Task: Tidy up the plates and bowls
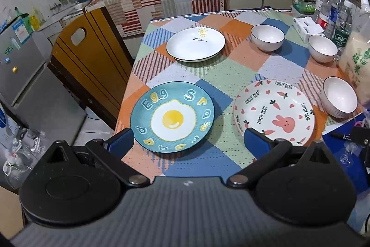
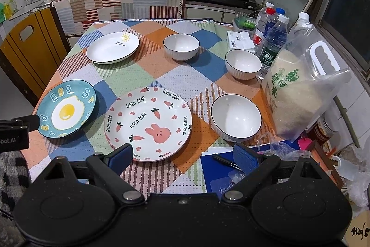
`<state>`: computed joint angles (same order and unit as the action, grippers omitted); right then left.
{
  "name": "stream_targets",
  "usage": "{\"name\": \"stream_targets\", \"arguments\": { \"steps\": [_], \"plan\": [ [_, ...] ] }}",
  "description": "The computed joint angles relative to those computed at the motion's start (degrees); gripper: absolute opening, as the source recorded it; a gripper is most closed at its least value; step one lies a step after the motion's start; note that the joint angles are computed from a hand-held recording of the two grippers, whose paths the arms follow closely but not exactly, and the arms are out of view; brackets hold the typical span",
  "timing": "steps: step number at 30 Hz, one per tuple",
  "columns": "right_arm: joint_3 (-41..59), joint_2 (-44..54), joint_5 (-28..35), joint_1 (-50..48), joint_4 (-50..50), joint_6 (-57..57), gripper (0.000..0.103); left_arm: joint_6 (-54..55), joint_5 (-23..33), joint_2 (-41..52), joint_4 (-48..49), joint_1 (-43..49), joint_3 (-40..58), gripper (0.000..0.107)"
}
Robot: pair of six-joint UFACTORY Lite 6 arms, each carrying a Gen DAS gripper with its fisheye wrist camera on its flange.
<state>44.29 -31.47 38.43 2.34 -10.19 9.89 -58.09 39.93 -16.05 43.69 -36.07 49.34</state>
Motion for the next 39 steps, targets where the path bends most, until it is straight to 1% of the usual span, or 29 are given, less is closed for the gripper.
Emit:
{"name": "stream_targets", "arguments": {
  "steps": [8,12,17,28,31,35,37,39],
  "plan": [
    [-1.01,-0.28,-0.62,-0.64,0.01,-0.51,0.096,2.13,-2.03,-0.59,-2.96,2.23,-0.9,0.103],
    [-0.89,0.05,-0.66,-1.9,3.37,-3.38,0.096,5.6,-2.42,-0.47,-5.62,3.45,-0.46,0.103],
    [-1.45,-0.66,-0.64,0.7,-2.13,1.89,0.096,8.06,-2.6,-1.29,-7.8,4.35,-0.44,0.103],
    [-2.0,-1.06,-0.48,0.86,-2.41,2.47,0.096,11.95,-2.2,-0.58,-11.02,5.52,0.46,0.103],
    [-2.05,-0.55,-0.84,0.43,-2.16,2.13,0.096,15.07,-4.95,-1.69,-13.61,7.58,-0.18,0.103],
    [-1.9,1.06,-2.08,-1.25,0.65,-1.11,0.096,17.59,-6.66,-1.26,-15.02,9.73,0.79,0.103],
    [-2.0,2.08,-3.62,-2.84,3.57,-4.46,0.096,20.05,-8.4,-0.42,-16.23,10.97,1.44,0.103],
    [-2.58,2.94,-6.08,-4.61,6.88,-8.67,0.096,21.42,-10.82,1.07,-16.08,11.85,2.24,0.1]
  ]
}}
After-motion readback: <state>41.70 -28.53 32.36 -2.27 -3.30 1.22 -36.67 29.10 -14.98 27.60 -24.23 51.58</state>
